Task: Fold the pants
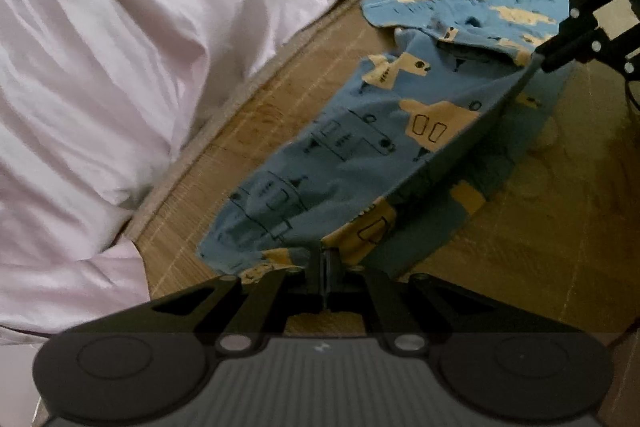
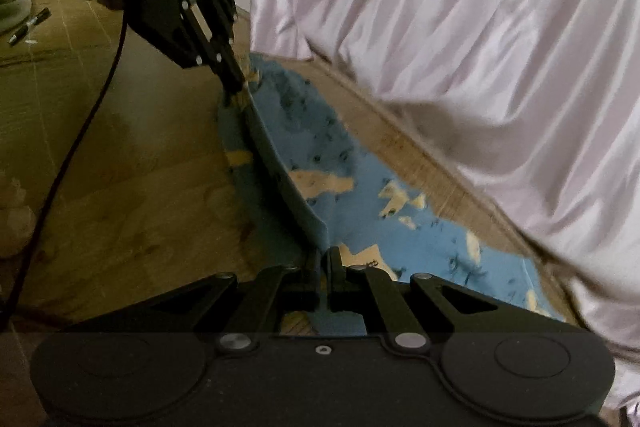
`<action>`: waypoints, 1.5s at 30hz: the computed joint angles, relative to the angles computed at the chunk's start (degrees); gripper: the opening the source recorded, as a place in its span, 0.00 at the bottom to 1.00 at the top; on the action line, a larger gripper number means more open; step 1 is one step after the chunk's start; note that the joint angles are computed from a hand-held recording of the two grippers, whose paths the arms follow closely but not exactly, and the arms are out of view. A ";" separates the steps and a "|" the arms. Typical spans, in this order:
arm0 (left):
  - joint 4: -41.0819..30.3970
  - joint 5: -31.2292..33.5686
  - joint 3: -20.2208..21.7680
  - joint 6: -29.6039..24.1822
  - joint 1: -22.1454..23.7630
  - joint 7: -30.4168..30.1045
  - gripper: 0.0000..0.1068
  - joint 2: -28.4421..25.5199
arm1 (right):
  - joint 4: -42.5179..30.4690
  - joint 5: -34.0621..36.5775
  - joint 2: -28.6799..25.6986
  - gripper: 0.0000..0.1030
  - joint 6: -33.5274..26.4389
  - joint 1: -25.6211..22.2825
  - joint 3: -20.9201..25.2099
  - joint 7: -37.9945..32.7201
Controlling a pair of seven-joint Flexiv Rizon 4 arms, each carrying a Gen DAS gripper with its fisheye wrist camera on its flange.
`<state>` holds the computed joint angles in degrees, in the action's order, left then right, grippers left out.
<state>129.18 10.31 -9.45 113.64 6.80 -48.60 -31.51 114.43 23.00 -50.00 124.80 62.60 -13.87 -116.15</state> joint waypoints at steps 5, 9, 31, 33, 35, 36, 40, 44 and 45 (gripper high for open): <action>0.08 -0.92 1.13 -2.45 -1.28 1.31 0.01 0.45 | 0.16 -0.24 -0.22 0.00 -1.75 -0.89 0.73 2.37; -0.05 -2.28 1.93 -4.09 -2.49 2.20 0.02 0.70 | 0.34 0.21 -0.17 0.00 -1.68 -0.41 0.07 4.07; -4.44 0.36 -24.40 4.05 10.05 -26.31 0.96 -10.29 | 3.34 28.27 -1.12 0.99 -5.72 11.62 -14.70 22.11; -6.51 0.41 -25.81 3.75 9.74 -29.76 0.96 -12.56 | 3.79 28.95 -0.81 0.99 -5.45 11.02 -14.26 25.30; -8.75 0.64 -28.33 2.12 10.69 -33.33 0.96 -15.32 | 4.29 27.32 0.44 0.99 -3.96 7.48 -10.85 28.64; -9.76 0.69 -29.32 0.96 11.21 -34.85 0.96 -16.36 | 4.84 24.90 1.34 0.99 -2.79 4.76 -8.30 29.84; -13.02 1.68 -36.43 -5.43 16.97 -37.76 0.94 -22.05 | 5.50 15.27 3.99 0.99 -1.96 -2.24 -5.15 30.31; -14.10 0.45 -40.33 -9.14 20.21 -36.94 0.85 -25.88 | -0.23 0.20 6.73 0.99 -9.44 -12.59 -2.93 29.70; -14.59 0.00 -41.25 -10.07 20.68 -36.37 0.82 -26.74 | -3.14 -3.50 6.88 0.99 -13.17 -15.09 -2.47 30.31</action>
<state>114.59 10.31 -50.69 103.58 27.48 -84.98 -58.25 111.29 19.50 -43.12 111.62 47.51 -16.34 -85.84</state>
